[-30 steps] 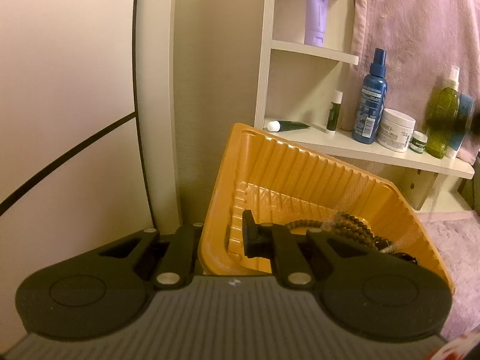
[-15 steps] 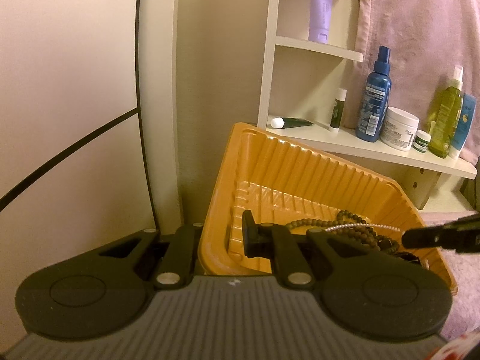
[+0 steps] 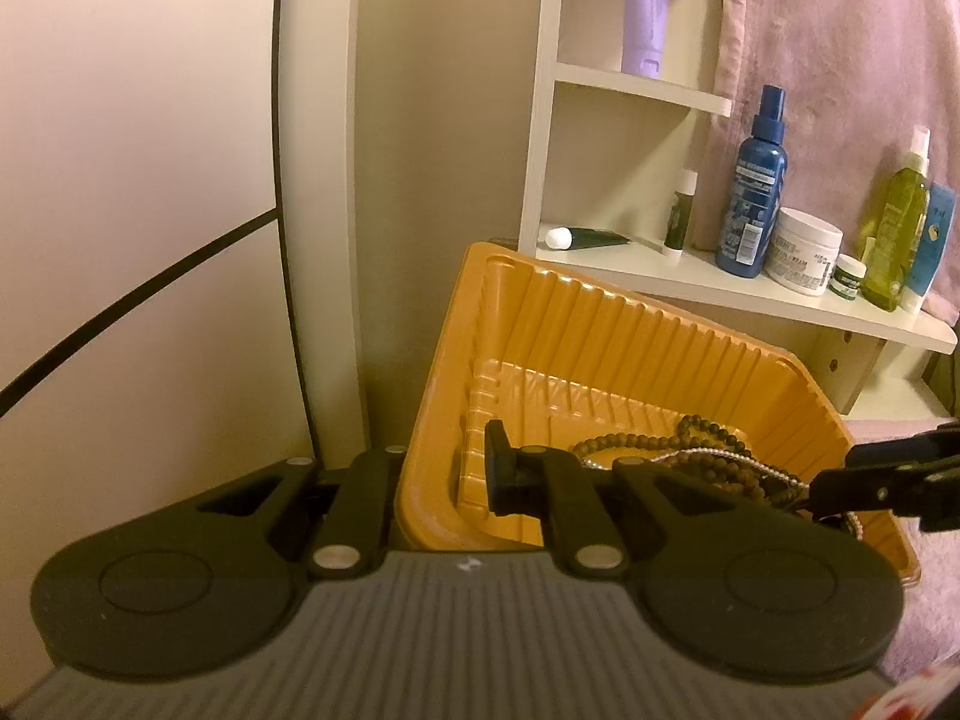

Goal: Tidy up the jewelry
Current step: 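Carry the pearl necklace into the orange tray and open the right gripper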

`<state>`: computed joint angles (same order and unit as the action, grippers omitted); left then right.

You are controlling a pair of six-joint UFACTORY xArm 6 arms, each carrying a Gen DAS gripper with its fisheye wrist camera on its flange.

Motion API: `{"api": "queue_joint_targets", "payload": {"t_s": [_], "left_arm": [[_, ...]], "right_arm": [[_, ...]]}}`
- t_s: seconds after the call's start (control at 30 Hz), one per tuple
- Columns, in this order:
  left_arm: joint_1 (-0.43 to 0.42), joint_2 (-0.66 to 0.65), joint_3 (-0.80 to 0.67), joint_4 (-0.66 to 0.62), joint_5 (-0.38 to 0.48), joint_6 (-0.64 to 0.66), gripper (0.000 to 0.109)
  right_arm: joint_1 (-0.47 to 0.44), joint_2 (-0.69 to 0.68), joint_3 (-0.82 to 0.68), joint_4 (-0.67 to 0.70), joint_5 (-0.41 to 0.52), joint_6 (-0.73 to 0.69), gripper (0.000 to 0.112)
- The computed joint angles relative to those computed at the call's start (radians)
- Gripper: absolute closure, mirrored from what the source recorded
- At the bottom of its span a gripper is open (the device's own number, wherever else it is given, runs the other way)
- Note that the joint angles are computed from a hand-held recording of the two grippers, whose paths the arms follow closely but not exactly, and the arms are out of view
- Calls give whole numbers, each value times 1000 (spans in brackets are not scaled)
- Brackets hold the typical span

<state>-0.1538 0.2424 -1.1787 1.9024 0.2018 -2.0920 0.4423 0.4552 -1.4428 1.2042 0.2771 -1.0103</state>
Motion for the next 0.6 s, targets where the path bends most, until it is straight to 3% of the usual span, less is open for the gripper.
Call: {"api": "queue_joint_targets", "payload": {"t_s": [0.23,0.43,0.6], "left_arm": [[9,15,-7,3,-13,-21,98],[28,45,-15,-7,-38,-52,94],[54,74,-21,-32,-94,-40,74]], "right_arm": [[-2,-16,17,20,-14,1,52],[-12,-68,73,134,-36,-64,48],[-32,-130,152,237,-53,-111,42]]}}
